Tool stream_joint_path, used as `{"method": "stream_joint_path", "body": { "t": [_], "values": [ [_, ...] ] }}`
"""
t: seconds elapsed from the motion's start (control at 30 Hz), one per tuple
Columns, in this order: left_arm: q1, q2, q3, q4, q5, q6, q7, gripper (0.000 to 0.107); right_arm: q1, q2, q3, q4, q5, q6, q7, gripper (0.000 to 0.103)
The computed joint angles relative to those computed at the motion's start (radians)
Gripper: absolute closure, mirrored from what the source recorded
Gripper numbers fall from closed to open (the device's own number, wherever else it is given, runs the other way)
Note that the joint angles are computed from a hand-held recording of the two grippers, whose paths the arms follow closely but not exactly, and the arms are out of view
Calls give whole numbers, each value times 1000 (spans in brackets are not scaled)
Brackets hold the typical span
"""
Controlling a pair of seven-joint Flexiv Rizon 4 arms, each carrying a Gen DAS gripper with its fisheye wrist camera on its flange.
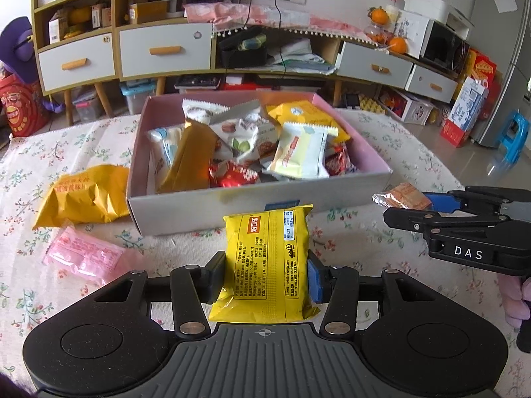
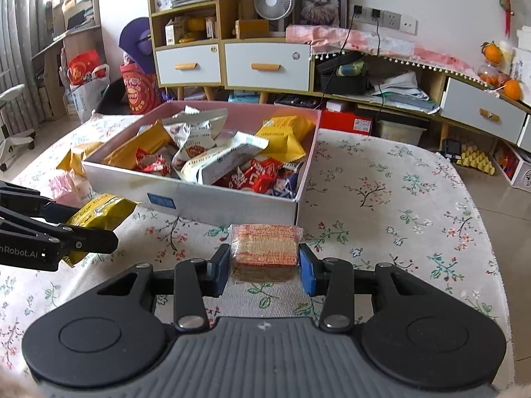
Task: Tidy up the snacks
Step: 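Grasp the yellow biscuit packet with the left tool while the right tool grasps the wafer packet, then carry both held packets over the pink box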
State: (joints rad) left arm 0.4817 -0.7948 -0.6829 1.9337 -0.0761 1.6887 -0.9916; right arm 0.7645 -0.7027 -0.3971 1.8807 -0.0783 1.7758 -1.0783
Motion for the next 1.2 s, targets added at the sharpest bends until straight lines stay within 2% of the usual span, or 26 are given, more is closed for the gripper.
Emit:
{"method": "stream_joint_path", "body": {
  "t": [0.27, 0.53, 0.67, 0.77, 0.93, 1.03, 1.17, 1.2],
  "values": [
    [-38, 0, 18, -42, -19, 32, -70, 61, 6, -9, -16, -50, 25, 4, 38, 64],
    [-140, -30, 119, -162, -59, 17, -129, 61, -78, -45, 78, -162, 14, -16, 110, 64],
    [-188, -56, 158, -233, -70, -6, -124, 61, -122, -87, 109, -242, -7, -54, 170, 64],
    [-189, -82, 148, -266, -65, -18, -87, 60, -136, -113, 108, -280, -44, -68, 193, 64],
    [-219, -127, 154, -351, -103, -60, -42, 60, -189, -154, 154, -351, -88, -84, 218, 64],
    [-235, -163, 155, -387, -113, -40, -15, 61, -228, -187, 194, -413, -121, -113, 223, 64],
    [-254, -202, 167, -432, -122, -40, 2, 61, -247, -220, 210, -469, -161, -136, 224, 64],
    [-244, -211, 151, -435, -123, -39, 8, 61, -249, -227, 211, -483, -167, -141, 227, 63]
  ]
}}
